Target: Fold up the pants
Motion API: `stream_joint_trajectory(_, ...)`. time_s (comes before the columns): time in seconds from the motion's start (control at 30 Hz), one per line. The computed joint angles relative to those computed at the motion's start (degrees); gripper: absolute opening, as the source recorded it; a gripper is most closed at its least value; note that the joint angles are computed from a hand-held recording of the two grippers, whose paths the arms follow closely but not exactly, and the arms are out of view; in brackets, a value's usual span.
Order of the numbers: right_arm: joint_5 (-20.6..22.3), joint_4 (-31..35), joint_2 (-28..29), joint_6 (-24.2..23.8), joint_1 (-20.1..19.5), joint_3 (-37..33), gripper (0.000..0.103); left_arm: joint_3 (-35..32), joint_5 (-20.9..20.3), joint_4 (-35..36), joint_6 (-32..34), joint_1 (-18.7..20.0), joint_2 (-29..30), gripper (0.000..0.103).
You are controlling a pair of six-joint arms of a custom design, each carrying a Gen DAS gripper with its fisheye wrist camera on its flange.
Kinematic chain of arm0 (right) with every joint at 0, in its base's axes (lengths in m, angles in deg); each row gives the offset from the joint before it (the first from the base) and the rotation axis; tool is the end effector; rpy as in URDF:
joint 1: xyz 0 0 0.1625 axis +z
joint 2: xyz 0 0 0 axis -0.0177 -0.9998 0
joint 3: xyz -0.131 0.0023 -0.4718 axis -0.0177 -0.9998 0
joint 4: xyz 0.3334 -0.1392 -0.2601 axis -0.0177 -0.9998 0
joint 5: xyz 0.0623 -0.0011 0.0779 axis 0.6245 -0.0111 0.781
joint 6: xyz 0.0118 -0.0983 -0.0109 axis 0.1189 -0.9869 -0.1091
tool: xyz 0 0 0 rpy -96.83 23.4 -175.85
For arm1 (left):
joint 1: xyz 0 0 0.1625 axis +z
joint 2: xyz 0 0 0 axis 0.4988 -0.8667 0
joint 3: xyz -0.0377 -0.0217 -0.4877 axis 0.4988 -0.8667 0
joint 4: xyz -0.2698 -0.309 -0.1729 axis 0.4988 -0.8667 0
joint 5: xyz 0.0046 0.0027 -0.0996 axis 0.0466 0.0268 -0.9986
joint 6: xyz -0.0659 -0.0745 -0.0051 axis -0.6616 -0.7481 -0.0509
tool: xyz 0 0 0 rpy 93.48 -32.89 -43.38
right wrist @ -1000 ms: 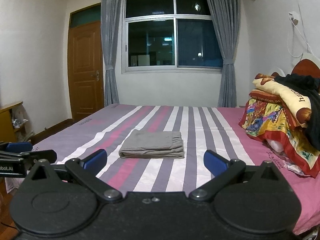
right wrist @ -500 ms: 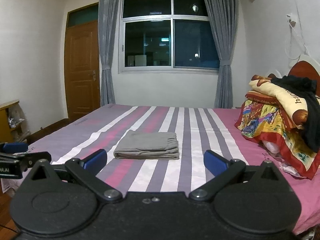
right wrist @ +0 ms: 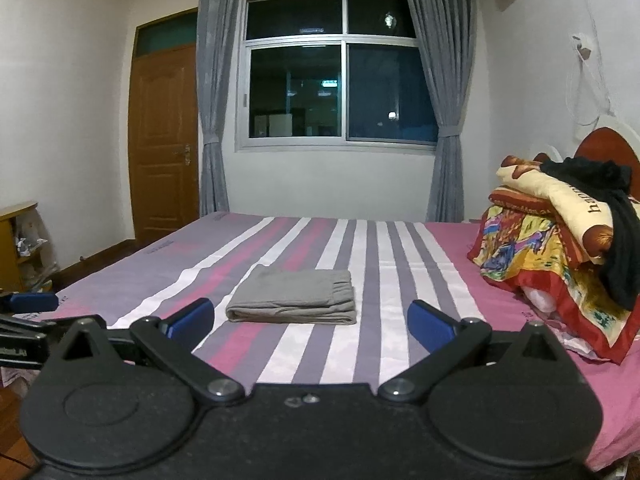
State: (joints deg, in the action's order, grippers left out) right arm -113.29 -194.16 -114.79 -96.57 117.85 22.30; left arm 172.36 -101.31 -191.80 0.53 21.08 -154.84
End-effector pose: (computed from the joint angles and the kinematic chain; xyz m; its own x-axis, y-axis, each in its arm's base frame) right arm 0.4526 -0.6500 0.1819 -0.6363 -0.5129 0.5763 -0.7553 0.2622 -0.6007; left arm -0.1756 -0.5657 0.4318 -0.7297 -0.2335 -0.6427 0.5788 0.2896 -0.7623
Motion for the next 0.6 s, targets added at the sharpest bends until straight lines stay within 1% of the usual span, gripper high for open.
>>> stream_joint_trajectory(0.1,-0.09,0.69,0.18,-0.31,0.13,-0.40,0.103,0.08,0.04,-1.32,0.72,-0.04,0.02,0.103)
stream_joint_trajectory(0.4,0.04,0.96,0.23,0.14,-0.08,-0.34,0.103,0.44,-0.38,-0.95,0.05,0.35,0.06,0.103)
stream_joint_trajectory(0.6,-0.04,1.41,0.42,0.81,-0.55,-0.46,0.103,0.24,-0.60,-2.37,1.84,0.26,0.66,0.103)
